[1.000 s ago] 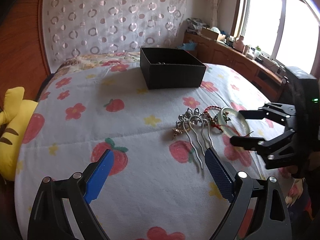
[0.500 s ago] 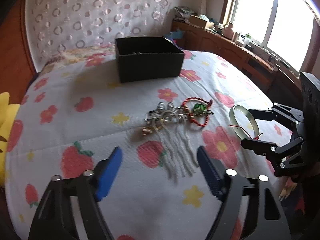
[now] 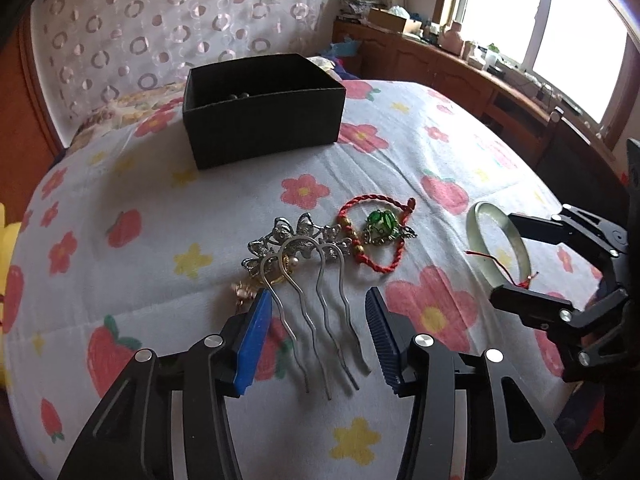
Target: Organize jewelry
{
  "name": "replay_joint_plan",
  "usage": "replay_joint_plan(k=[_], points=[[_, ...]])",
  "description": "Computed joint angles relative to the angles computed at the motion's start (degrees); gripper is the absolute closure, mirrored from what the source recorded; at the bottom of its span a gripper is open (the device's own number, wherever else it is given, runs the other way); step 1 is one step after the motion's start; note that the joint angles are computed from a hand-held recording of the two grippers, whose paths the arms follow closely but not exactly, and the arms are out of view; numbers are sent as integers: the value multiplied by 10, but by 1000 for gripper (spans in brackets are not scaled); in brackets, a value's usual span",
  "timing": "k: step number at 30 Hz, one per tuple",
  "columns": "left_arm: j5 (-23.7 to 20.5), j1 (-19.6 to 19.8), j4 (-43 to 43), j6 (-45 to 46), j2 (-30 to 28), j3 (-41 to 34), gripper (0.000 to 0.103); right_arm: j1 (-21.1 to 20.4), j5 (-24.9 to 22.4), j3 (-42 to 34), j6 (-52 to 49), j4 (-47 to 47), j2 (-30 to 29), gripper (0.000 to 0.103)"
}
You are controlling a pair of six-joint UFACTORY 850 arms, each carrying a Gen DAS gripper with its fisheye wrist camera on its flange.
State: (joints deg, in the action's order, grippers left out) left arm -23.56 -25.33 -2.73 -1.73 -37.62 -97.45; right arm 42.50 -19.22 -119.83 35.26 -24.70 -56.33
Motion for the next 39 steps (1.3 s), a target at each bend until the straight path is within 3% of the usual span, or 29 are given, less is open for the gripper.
replay_joint_plan(k=[6, 10, 11, 12, 28, 29, 30, 31, 39], points=[[-14, -10, 112, -86, -22, -32, 52, 1, 4, 4, 17, -18, 2, 29], [-14, -8, 109, -85, -28, -40, 51, 1, 4, 5, 19, -22, 2, 29], [-13, -8, 109, -83, -28, -39, 53, 1, 4, 6, 18, -21, 2, 29], [-8, -9, 111, -83, -27, -36, 61, 1, 4, 5, 18, -21, 2, 29], [65, -8, 76, -52, 38, 51, 66, 2, -2, 2, 7, -12, 1, 29], [66, -7, 73, -49, 40, 53, 69, 2, -4, 0, 6, -11, 0, 29], [66, -7, 50, -26, 41, 54, 96, 2, -4, 0, 6, -11, 0, 29], [56, -5, 49, -27, 39, 51, 103, 2, -5, 0, 4, -10, 0, 29], [61, 2, 43, -27, 44, 55, 103, 2, -4, 1, 8, -12, 0, 29]])
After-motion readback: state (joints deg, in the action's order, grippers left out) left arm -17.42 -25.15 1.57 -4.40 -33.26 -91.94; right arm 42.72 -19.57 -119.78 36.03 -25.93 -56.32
